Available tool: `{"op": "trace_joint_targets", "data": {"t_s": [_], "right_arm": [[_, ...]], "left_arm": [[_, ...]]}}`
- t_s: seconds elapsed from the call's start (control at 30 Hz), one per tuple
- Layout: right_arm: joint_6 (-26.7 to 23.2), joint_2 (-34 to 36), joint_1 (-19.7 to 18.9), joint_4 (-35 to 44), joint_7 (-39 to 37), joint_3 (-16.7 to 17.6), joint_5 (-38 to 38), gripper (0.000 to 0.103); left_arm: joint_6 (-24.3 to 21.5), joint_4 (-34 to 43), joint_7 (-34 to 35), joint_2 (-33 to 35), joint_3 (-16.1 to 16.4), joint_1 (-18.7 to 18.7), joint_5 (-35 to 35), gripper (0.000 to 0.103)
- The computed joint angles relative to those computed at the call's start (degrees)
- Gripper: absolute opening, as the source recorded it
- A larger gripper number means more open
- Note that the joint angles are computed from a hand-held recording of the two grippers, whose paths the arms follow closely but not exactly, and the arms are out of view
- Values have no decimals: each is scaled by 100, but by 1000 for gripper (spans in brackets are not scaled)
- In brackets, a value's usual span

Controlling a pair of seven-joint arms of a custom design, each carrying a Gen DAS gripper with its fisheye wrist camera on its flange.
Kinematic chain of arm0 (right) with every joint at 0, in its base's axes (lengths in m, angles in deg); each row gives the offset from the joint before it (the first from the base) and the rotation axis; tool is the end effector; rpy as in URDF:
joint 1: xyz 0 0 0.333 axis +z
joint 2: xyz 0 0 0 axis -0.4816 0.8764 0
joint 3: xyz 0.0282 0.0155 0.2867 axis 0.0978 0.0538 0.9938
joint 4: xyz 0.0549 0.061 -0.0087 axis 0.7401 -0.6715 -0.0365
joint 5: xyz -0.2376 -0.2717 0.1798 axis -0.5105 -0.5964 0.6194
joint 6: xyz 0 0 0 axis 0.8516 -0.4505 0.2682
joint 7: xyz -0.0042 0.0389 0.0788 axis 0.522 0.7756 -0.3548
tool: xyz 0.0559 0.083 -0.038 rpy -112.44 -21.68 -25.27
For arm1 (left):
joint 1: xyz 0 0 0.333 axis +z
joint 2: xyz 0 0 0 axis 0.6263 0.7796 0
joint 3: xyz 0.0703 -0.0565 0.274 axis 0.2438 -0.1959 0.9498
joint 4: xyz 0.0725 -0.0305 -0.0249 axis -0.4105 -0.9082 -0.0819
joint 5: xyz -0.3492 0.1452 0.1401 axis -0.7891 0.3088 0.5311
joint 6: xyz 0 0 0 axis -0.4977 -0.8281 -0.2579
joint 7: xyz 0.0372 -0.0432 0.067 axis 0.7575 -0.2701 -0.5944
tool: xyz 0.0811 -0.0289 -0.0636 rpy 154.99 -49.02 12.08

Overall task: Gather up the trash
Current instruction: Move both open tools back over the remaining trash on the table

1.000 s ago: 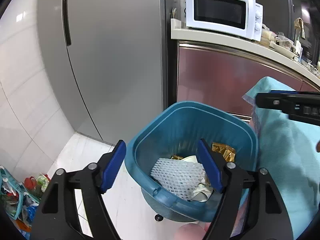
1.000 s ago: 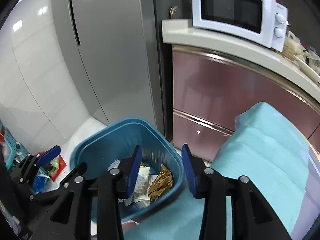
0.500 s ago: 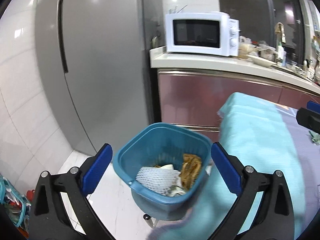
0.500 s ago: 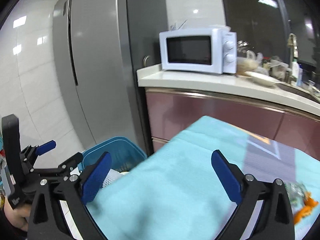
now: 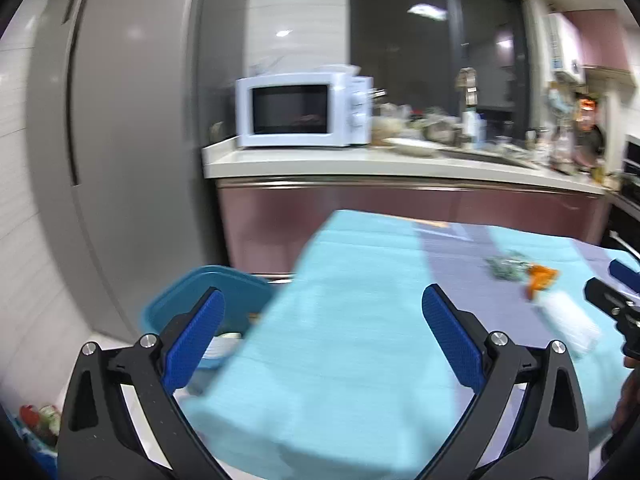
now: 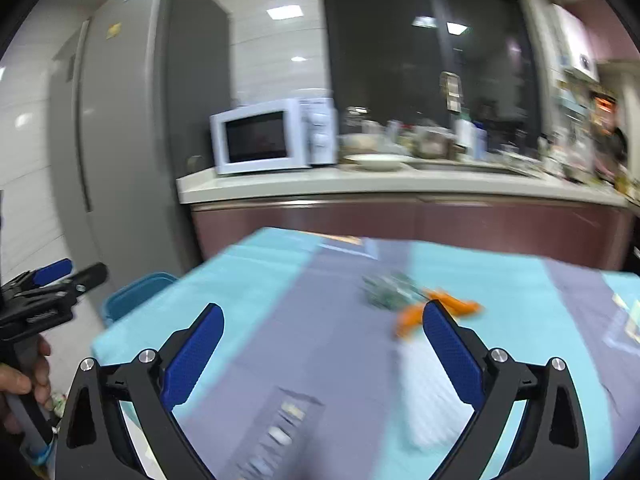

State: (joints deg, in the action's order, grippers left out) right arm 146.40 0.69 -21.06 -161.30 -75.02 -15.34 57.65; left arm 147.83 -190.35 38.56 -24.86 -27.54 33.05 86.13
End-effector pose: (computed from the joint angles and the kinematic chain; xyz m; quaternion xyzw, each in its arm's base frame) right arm 0.6363 0.0703 0.5112 -0.6914 0.4599 -0.2658 0.4897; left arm 0.5499 -0.1905 0.5400 -0.6927 0.4671 -0.3104 0.4534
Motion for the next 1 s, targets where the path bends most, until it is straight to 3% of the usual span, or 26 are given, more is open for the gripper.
{"op": "trace_joint_targets", "data": {"t_s": [0.27, 0.4, 0.63, 0.83, 1.0], "right_arm": [[577, -405, -183, -685, -374, -252, 760, 96], [696, -642, -172, -949, -1045, -345, 1449, 96], [726, -692, -161, -1062, -1098, -454, 1506, 96], [643, -307, -186, -855, 290, -428, -20, 96], [76, 325, -269, -240, 1950, -431, -1847, 96]], "left_arm": [[173, 48, -505, 300, -264, -463, 420, 97], [314, 150, -648, 469, -239, -642, 547, 97], [527, 449, -521, 767, -170, -860, 698, 97], [909, 1106, 269, 1352, 49, -896, 229, 97], [1191, 2303, 1894, 2309, 266, -862, -886, 97]]}}
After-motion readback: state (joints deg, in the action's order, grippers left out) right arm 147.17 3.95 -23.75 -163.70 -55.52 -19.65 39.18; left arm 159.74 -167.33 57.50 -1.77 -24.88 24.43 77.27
